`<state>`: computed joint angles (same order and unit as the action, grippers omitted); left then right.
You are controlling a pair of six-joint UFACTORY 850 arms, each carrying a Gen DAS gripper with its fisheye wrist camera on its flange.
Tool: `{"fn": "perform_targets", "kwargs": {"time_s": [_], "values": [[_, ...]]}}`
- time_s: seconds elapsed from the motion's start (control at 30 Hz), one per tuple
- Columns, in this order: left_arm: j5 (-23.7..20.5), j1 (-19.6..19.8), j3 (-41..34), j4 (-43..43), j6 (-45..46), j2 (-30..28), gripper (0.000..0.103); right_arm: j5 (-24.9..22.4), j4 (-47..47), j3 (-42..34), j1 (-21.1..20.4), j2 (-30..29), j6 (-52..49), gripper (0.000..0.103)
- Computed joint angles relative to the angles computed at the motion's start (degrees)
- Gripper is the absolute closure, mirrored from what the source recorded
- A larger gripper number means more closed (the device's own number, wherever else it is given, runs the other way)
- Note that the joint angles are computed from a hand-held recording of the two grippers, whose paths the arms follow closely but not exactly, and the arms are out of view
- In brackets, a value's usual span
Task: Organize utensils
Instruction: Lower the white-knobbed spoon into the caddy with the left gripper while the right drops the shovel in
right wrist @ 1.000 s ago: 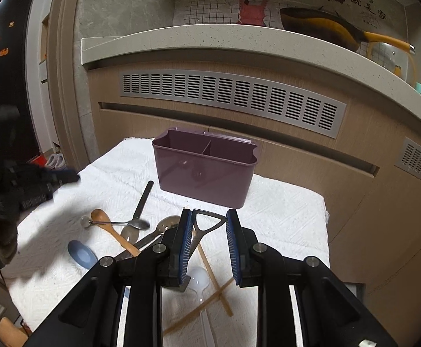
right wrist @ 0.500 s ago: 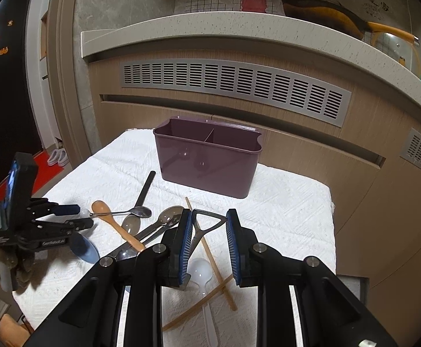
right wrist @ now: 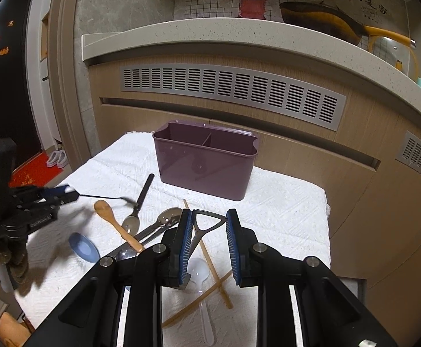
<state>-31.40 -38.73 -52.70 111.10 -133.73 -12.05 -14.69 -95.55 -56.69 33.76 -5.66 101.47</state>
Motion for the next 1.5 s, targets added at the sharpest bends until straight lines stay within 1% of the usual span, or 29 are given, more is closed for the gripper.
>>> {"fn": "perform_targets", "kwargs": {"time_s": [0.07,0.2,0.3,0.37,0.47,0.57,0.67,0.77,0.87,0.93,1.03,1.1,1.23,1.3,1.33,1.43,1.47,1.5], "values": [[-1.7,-1.0,0.3,1.2,-0.1,1.3,0.081,-0.3,-1.2,0.2,0.3,0.4,0.9,0.082],[-3.3,-2.8,0.7,3.7,-1.1,3.5,0.081,-0.8,-2.9,0.5,0.7,1.3,2.4,0.082],[-4.0,-4.0,0.3,4.9,-0.3,4.5,0.081,-0.8,-3.5,0.6,0.8,2.0,2.7,0.082],[-3.6,-4.5,-0.7,5.2,1.1,5.1,0.081,-0.6,-3.0,0.3,0.7,2.4,2.0,0.082],[-3.5,-5.2,-3.5,4.2,5.9,5.5,0.081,-0.8,-3.2,-0.9,0.5,3.1,1.3,0.082],[-2.4,-5.1,-8.6,0.6,13.7,5.0,0.081,-2.9,-4.9,-3.1,0.6,3.5,0.2,0.082],[-1.7,-4.3,-14.5,-3.2,21.8,3.4,0.081,-4.6,-4.1,-8.1,-0.1,2.4,-4.0,0.082],[-3.0,-3.8,-20.8,-5.1,28.8,0.1,0.081,-6.6,-3.2,-14.1,-1.2,0.0,-7.7,0.082],[-1.9,-2.4,-27.7,-8.9,35.9,-4.4,0.081,-6.0,0.6,-20.3,-3.2,-3.4,-12.7,0.082],[-1.2,-1.7,-32.1,-11.6,40.4,-7.6,0.081,-6.5,1.4,-23.6,-3.7,-5.7,-14.3,0.082],[1.7,0.1,-38.5,-17.2,47.6,-12.5,0.081,-7.1,2.0,-28.5,-4.5,-10.0,-16.2,0.081],[3.2,1.0,-41.6,-20.8,52.0,-15.1,0.081,-6.6,3.5,-31.8,-5.2,-13.2,-17.9,0.082],[5.8,2.7,-46.4,-26.1,57.2,-20.2,0.081,-5.8,6.6,-35.8,-6.3,-18.5,-20.8,0.081],[7.3,3.4,-48.4,-30.1,60.4,-22.5,0.081,-5.4,10.9,-37.9,-6.9,-21.7,-24.3,0.081],[7.8,3.7,-49.4,-32.6,62.5,-23.8,0.081,-4.8,14.5,-39.0,-7.3,-23.1,-27.6,0.081],[8.9,4.5,-53.2,-42.7,71.2,-28.0,0.081,-3.9,25.0,-41.0,-8.0,-26.5,-36.8,0.081],[9.3,4.9,-54.7,-47.0,74.9,-29.4,0.081,-3.7,30.1,-42.0,-8.3,-28.0,-41.3,0.081],[9.5,5.1,-56.1,-51.2,78.4,-30.8,0.081,-3.5,33.0,-42.4,-8.5,-28.7,-43.8,0.081]]}}
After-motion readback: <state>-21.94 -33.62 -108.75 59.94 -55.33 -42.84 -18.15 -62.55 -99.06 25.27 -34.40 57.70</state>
